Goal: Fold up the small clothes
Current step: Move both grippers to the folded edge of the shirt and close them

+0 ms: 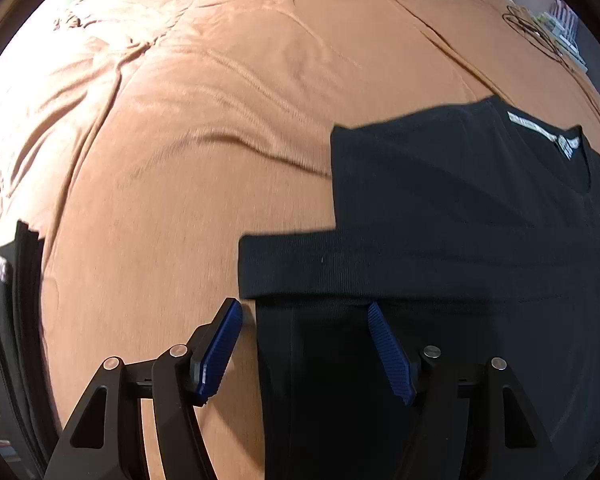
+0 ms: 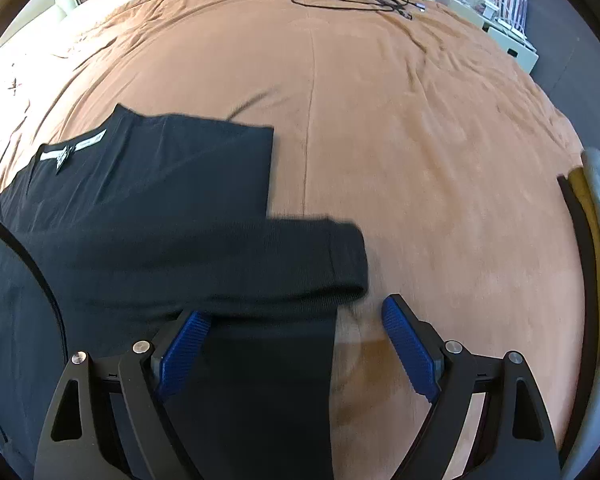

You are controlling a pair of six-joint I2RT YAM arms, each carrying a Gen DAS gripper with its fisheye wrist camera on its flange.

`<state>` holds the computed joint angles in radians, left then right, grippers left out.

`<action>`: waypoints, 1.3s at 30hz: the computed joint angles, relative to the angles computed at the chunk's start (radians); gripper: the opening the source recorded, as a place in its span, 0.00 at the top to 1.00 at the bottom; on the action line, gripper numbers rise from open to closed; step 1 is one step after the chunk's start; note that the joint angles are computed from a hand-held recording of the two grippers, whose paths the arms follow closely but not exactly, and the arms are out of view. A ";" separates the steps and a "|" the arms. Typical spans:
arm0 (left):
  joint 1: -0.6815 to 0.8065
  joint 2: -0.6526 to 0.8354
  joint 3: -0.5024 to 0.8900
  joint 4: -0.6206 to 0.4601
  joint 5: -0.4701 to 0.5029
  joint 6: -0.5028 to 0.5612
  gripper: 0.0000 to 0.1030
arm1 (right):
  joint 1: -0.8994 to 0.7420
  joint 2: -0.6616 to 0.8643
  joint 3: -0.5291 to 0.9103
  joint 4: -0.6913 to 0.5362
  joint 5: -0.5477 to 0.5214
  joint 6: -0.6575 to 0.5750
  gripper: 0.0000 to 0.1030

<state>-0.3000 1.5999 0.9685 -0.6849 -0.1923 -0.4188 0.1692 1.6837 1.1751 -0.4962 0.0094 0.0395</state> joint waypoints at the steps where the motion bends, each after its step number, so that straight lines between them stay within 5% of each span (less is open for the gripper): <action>1: 0.003 0.010 0.007 0.007 -0.002 0.003 0.33 | 0.000 0.012 0.011 0.006 0.001 0.001 0.17; 7: 0.036 0.079 0.053 0.064 -0.007 0.014 0.28 | -0.004 0.079 0.078 0.036 0.005 0.028 0.20; 16: 0.082 0.168 0.180 0.102 -0.018 -0.013 0.33 | 0.005 0.228 0.277 0.038 0.052 0.126 0.27; 23: 0.132 -0.004 0.094 0.110 0.038 0.020 0.36 | -0.052 0.071 0.118 0.098 -0.067 0.082 0.27; 28: 0.157 -0.040 0.043 0.121 0.109 -0.004 0.42 | -0.120 0.039 0.028 0.108 -0.194 0.031 0.54; 32: 0.176 -0.011 0.023 0.147 0.134 0.003 0.44 | -0.160 0.095 0.053 0.092 -0.254 0.004 0.60; 39: 0.129 0.043 -0.005 0.205 0.082 -0.003 0.65 | -0.187 0.203 0.142 0.098 -0.334 0.010 0.76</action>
